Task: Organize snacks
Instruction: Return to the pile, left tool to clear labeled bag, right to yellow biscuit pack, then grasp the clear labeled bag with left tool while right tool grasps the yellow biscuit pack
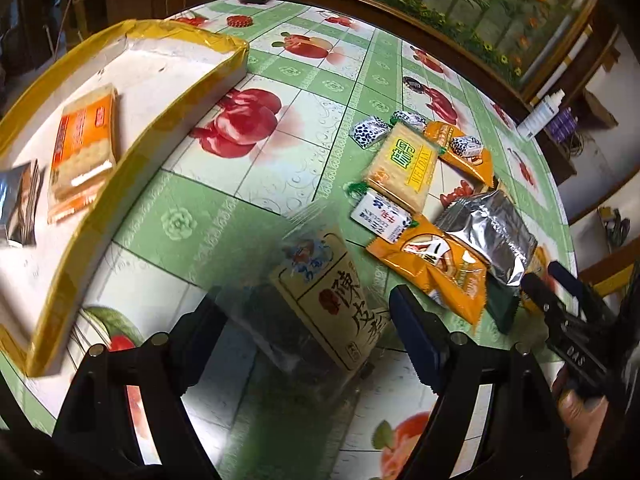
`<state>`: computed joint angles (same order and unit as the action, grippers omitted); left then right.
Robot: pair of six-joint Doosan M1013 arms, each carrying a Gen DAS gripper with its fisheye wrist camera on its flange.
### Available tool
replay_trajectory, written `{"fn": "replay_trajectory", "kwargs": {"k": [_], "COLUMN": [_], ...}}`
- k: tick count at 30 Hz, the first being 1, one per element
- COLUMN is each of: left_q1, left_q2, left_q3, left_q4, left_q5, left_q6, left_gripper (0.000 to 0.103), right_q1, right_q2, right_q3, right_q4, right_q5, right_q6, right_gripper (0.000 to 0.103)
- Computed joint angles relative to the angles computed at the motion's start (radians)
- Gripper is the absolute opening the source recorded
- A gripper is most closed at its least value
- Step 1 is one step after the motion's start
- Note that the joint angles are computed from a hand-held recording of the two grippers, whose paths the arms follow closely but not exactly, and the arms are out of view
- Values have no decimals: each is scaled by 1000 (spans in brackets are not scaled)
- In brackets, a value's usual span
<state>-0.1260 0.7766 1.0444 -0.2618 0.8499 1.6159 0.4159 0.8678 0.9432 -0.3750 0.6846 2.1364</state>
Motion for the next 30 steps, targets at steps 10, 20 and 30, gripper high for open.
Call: {"fn": "replay_trajectory", "kwargs": {"k": [10,20,30], "left_q1": [15,18,26], "left_q2": [14,30,51], "left_q3": [-26,-66,-103], "left_q4": [-44,-29,13], "left_q5": [42,116,123], "left_q6": [225,237,43], "left_gripper": [64,81,84], "right_q1": [-18,-16,-28], "right_q2": [14,18,88], "right_q3": [-25,-46,-169], "right_q4": [90,74,224], "right_q5": [51,45,142], "right_q6": [-54,-102,-327], "right_gripper": [68,77,85]}}
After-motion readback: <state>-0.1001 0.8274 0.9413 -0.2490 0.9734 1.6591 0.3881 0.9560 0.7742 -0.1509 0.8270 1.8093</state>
